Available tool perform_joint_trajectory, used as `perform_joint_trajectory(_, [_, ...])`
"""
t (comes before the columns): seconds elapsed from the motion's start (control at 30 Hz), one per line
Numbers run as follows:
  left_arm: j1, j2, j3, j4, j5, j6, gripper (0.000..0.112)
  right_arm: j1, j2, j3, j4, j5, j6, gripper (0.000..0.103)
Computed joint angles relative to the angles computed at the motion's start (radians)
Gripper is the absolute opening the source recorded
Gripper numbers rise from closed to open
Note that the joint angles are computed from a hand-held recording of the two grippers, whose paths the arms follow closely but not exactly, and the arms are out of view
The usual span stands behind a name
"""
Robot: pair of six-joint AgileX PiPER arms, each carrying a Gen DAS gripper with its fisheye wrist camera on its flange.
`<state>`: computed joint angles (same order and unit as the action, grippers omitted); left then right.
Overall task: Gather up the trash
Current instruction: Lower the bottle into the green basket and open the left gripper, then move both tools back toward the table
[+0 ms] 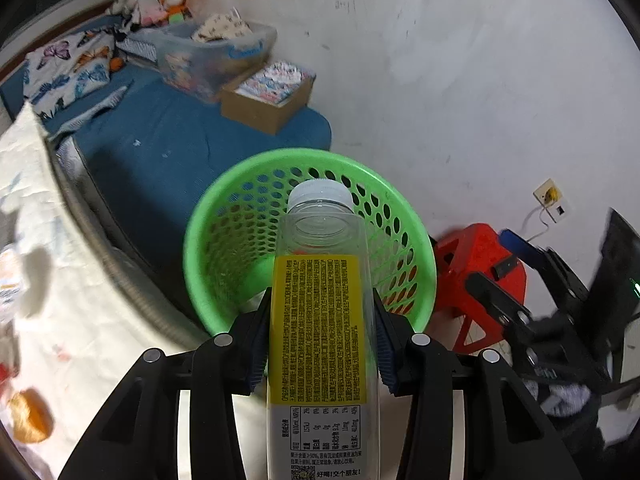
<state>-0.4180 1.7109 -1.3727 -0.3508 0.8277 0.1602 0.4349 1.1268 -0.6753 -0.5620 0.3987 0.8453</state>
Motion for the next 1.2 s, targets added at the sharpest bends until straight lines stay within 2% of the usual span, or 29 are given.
perform_joint_trajectory(0.23, [-0.054,0.240,-0.269,0.041,0.124,-0.076,0.043,-0.057,-0.053,0.044,0.073,-0.010,-0.081,0.098])
perform_joint_trajectory(0.47, [-0.078,0.372,-0.439,0.061,0.171,-0.150,0.043,-0.101,-0.085,0.080,0.157,-0.032,-0.147,0.098])
perform_joint_trajectory(0.57, [-0.065,0.378,-0.442,0.012,0.150,-0.130,0.046,-0.100,-0.104,0.089,0.153,-0.031,-0.140,0.098])
perform_joint_trajectory(0.63, [-0.057,0.345,-0.403,-0.028,0.116,-0.096,0.053,-0.099,-0.109,0.093,0.152,-0.031,-0.138,0.098])
perform_joint_trajectory(0.77, [-0.046,0.245,-0.299,-0.064,0.041,-0.063,0.053,-0.073,-0.123,0.092,0.130,-0.022,-0.111,0.098])
perform_joint_trajectory(0.87, [-0.019,0.128,-0.186,-0.079,-0.004,-0.031,0.053,-0.030,-0.139,0.085,0.085,-0.007,-0.051,0.098])
perform_joint_trajectory(1.07, [0.064,-0.180,0.106,-0.022,-0.090,-0.013,0.053,0.113,-0.132,0.043,-0.048,0.041,0.125,0.098])
perform_joint_trajectory(1.2, [0.195,-0.346,0.252,-0.090,-0.077,0.083,0.053,0.244,-0.084,-0.007,-0.155,0.081,0.249,0.098])
